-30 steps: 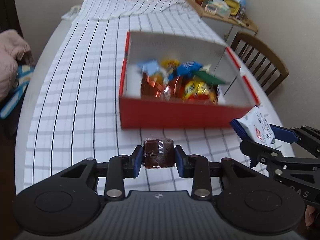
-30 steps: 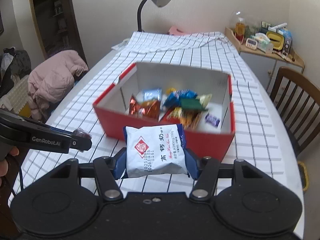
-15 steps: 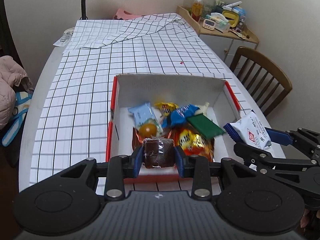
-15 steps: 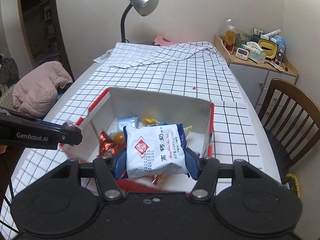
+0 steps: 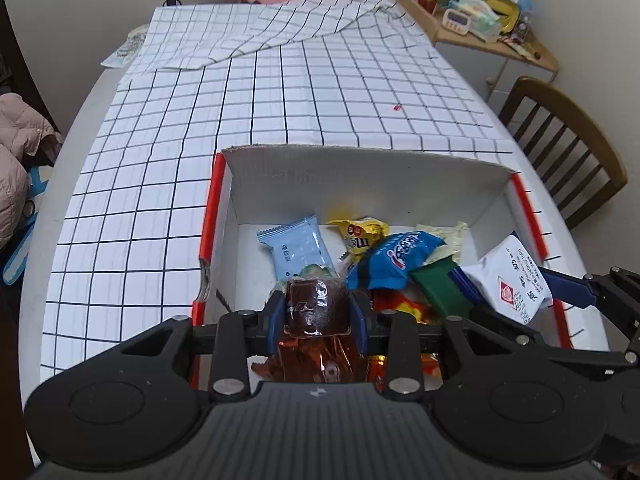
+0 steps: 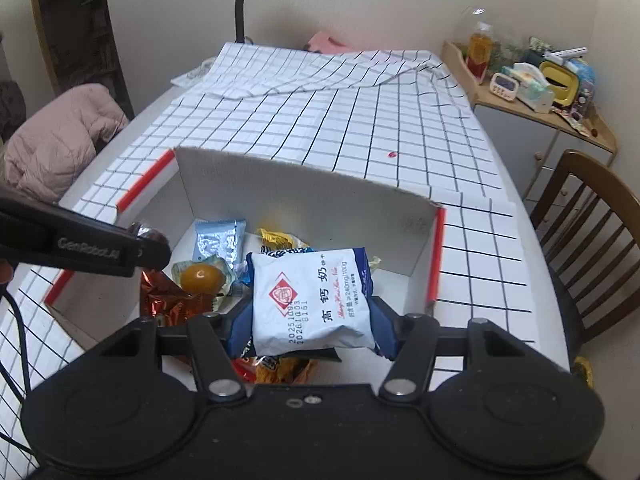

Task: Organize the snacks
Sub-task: 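Open the left tool inside the box while the right tool releases the biscuit packet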

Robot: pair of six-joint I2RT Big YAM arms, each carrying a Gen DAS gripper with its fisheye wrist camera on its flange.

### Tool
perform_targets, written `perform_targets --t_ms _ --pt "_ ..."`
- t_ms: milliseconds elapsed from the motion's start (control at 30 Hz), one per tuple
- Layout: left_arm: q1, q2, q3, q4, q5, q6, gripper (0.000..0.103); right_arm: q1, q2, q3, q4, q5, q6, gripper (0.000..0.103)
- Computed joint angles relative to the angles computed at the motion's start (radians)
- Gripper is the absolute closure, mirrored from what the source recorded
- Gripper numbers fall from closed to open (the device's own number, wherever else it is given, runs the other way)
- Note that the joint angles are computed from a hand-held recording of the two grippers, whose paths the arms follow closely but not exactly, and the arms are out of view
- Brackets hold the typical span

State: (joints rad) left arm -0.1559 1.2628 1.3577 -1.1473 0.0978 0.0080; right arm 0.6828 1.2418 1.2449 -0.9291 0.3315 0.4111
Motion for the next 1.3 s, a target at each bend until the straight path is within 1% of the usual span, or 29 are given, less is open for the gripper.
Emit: perform_targets --t_ms 233,367,533,667,767,833,867,1000,1300 --pt "-0.014 0.065 0.007 -0.011 -0.03 -0.001 0.069 -0.01 0.048 0.011 0.016 -0.049 -0.041 0.044" --pt "-0.02 0.083 0.002 -0.013 -0.039 -0.005 0.069 -0.006 0.064 0.013 0.018 -0.044 -0.064 0.044" --pt "-0.024 0.093 -0.001 -0.01 -0.044 -0.006 0.069 -0.013 0.068 0.017 0.02 -0.058 -0.076 0.043" --pt "-0.027 0.091 -0.005 -0.01 -0.047 -0.006 0.069 -0.014 0.067 0.013 0.028 -0.058 -0.075 0.04" --pt "-0.025 0.084 -0.007 -0.01 -0.045 -0.004 0.065 -0.014 0.061 0.009 0.029 -0.055 -0.066 0.04" --pt "-0.023 0.075 -0.009 -0.007 -0.046 -0.006 0.058 -0.015 0.055 0.006 0.029 -0.056 -0.058 0.039" --pt "-0.02 0.07 -0.01 -0.005 -0.042 -0.003 0.057 -0.015 0.051 0.004 0.029 -0.056 -0.053 0.039" --pt "-0.005 0.045 -0.015 -0.002 -0.014 -0.006 0.056 -0.01 0.029 -0.007 0.032 -0.052 -0.033 0.033" --pt "0.024 -0.043 -0.046 0.013 0.023 0.013 0.056 0.014 -0.035 -0.021 0.035 -0.035 0.024 0.026"
